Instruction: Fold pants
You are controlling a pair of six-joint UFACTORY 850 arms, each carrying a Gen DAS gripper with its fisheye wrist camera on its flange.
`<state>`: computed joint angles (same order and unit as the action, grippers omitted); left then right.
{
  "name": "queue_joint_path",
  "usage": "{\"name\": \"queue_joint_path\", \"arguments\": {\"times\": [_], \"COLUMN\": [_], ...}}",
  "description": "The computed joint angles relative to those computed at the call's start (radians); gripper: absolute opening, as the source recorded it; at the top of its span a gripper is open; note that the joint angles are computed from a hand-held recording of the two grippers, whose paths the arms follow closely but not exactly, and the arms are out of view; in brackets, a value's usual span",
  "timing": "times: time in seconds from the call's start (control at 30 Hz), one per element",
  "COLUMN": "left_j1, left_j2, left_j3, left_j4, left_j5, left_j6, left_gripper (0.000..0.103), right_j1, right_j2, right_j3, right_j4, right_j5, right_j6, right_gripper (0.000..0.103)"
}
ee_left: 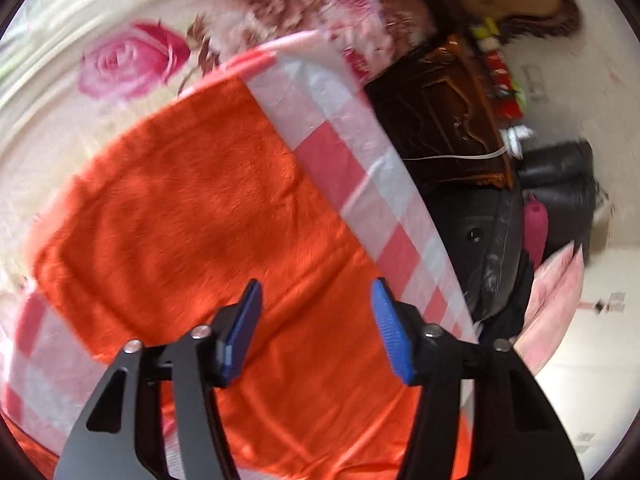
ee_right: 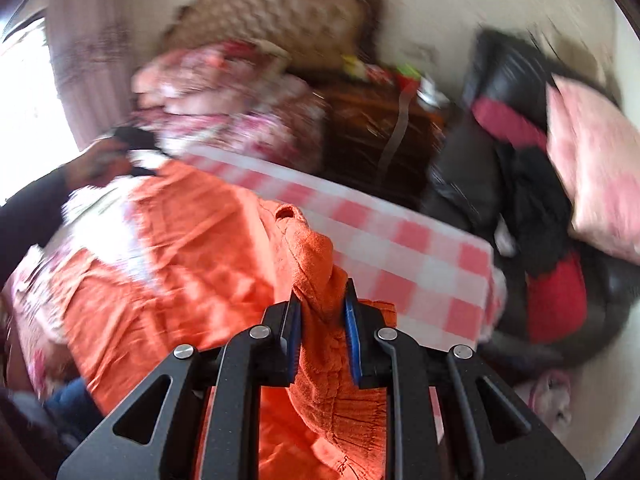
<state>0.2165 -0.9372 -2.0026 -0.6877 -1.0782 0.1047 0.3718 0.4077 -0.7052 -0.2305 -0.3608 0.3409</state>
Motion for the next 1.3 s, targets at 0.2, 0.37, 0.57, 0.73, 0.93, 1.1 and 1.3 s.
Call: {"name": "queue_joint_path", "arguments": {"times": [0.2,0.37,0.57,0.73,0.93,1.1,1.3], "left_j1": [-0.03,-0.048,-0.02,0.068,0.282,0.535,0.654], "left_j2": [-0.081,-0.111,-0.005,0.187,0.638,0.813,0.791], "left_j3": [-0.139,-0.183,-0.031,0.172,0.753,1.148,1.281], "left_j4": [0.075,0.147,0.157,-0.04,-0.272,-0.237,-0.278], "left_j5": [-0.053,-0.113,-0.037,-0.015,-0.006,-0.011,0.018], "left_j6": [-0.131,-0.184,-0.137,0.005,0.451,0.691,0.891], "left_gripper": [0.053,0.047,0.001,0.001,0.001,0.001,0.002], "right_j1": [0.114,0.162,0.122,0.016,0.241,0.525,0.909], "right_j2": [0.128,0.214,0.228,0.132,0.232,0.397,0.535], "right_j3": [0.031,0.057,0.086,0.061,0.171,0.392,0.533], "right_j4": [0.121,0.252,-0.014,-0.386,-0.639,-0.532,-0.467], "right_j5": [-0.023,-0.038,-0.08,-0.112,-0.26,-0.416,-0.605], "right_j6": [-0.137,-0.243,0.075,0.34,0.666,1.022,1.616], "right_gripper": [0.02,0.02,0.02,0.02,0.02,0.022,0.065]}}
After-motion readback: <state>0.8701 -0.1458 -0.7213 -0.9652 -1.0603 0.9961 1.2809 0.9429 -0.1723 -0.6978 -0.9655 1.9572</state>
